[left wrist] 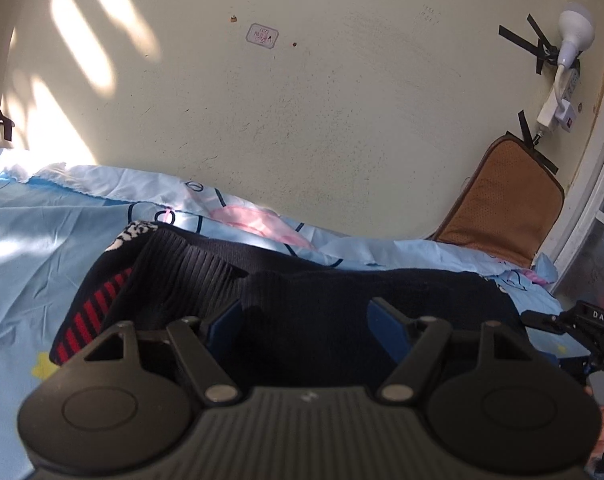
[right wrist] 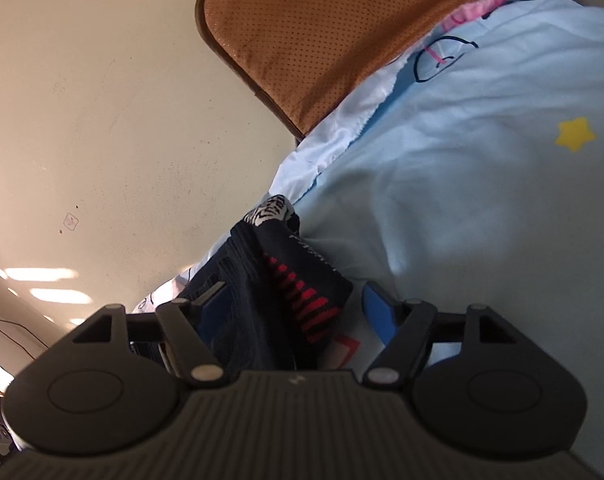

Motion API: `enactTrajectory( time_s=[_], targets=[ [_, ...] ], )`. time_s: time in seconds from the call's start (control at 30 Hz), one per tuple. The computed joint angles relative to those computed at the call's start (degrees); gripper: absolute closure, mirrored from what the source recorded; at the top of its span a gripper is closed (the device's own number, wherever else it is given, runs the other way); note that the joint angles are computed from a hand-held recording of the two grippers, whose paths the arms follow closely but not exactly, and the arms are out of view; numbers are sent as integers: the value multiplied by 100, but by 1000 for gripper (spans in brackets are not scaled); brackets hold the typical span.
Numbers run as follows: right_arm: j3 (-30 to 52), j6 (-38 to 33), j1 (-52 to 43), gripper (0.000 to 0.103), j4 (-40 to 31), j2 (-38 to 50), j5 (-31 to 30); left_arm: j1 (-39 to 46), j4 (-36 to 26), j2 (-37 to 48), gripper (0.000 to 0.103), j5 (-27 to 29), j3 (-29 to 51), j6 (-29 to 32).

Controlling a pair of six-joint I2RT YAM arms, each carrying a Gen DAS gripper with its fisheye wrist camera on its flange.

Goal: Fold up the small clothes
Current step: 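Grasp the folded navy sweater bundle with both grippers and lift it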

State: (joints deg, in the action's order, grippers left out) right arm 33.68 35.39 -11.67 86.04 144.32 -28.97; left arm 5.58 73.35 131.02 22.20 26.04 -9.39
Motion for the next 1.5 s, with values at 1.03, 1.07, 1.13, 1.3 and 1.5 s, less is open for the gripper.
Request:
enactTrajectory(
  time_s=[1.03, 1.07, 1.13, 1.3, 1.5],
  targets=[
    [2226, -2077, 4735, 73, -3770, -1084, 2650, 2688, 405, -684, 49, 1090, -70, -2338],
    [2184, -2244, 4766, 68, -3456, -972, 2662, 2635, 338, -731, 49, 999, -67, -2245],
    [2073, -2521, 4707, 44, -3419, -1067, 2214, 2558, 250, -779, 48, 950, -76, -2060],
    [1050, -2893, 4279, 25, -2819, -1611, 827, 2385, 81, -754, 48, 996, -5, -1832],
    [-388, -1961, 3577, 41, -520, -1659, 308, 2044, -19, -810, 45, 871, -66, -1417]
  ],
)
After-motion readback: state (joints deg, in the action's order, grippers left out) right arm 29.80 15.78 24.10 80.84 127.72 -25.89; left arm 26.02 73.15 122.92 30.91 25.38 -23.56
